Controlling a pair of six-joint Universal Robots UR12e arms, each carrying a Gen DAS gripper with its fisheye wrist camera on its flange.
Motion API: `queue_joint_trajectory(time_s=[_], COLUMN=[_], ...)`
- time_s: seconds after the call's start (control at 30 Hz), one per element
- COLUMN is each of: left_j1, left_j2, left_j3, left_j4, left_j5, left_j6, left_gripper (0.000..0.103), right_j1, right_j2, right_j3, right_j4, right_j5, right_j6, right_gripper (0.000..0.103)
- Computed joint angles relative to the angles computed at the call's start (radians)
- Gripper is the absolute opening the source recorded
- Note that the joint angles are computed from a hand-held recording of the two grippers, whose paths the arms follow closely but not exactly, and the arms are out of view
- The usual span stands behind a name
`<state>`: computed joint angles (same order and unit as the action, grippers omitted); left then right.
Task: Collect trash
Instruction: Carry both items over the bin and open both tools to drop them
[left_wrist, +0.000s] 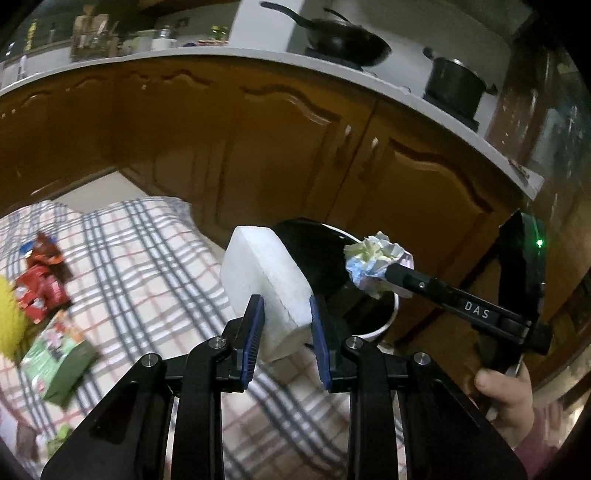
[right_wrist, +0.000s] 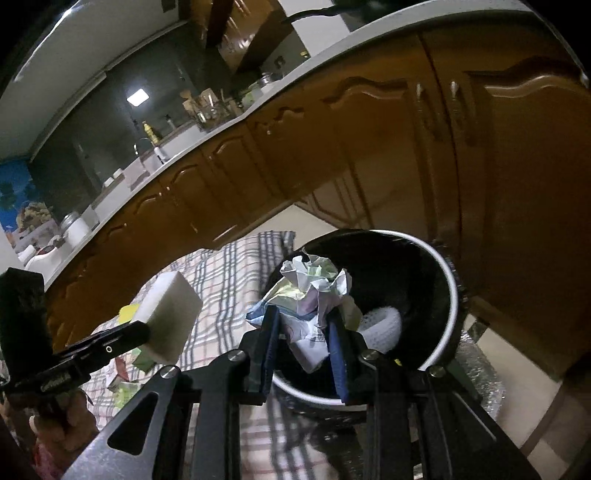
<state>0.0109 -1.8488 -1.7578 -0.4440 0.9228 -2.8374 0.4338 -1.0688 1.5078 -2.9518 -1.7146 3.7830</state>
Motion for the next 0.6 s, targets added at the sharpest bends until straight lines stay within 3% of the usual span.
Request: queue_joint_trajectory(time_s=[0.33, 0.6], left_j1=[-0.061, -0.084], left_j2=[-0.051, -0.093], left_j3=[0.078, 0.141], left_j4=[-0.060, -0.191], left_j5=[0.017, 0.012], left_j6=[0.035, 0.060], left_gripper=[0.024, 0.025], right_j1=[-0.024, -0.038], right_j2=[-0.006, 0.001], right_j3=[0.005, -0.014], right_j4=[0.060, 0.105], right_j5=[-0.006, 0.004], right_j6=[0.009, -0.007], right_gripper=[0.026, 0.027])
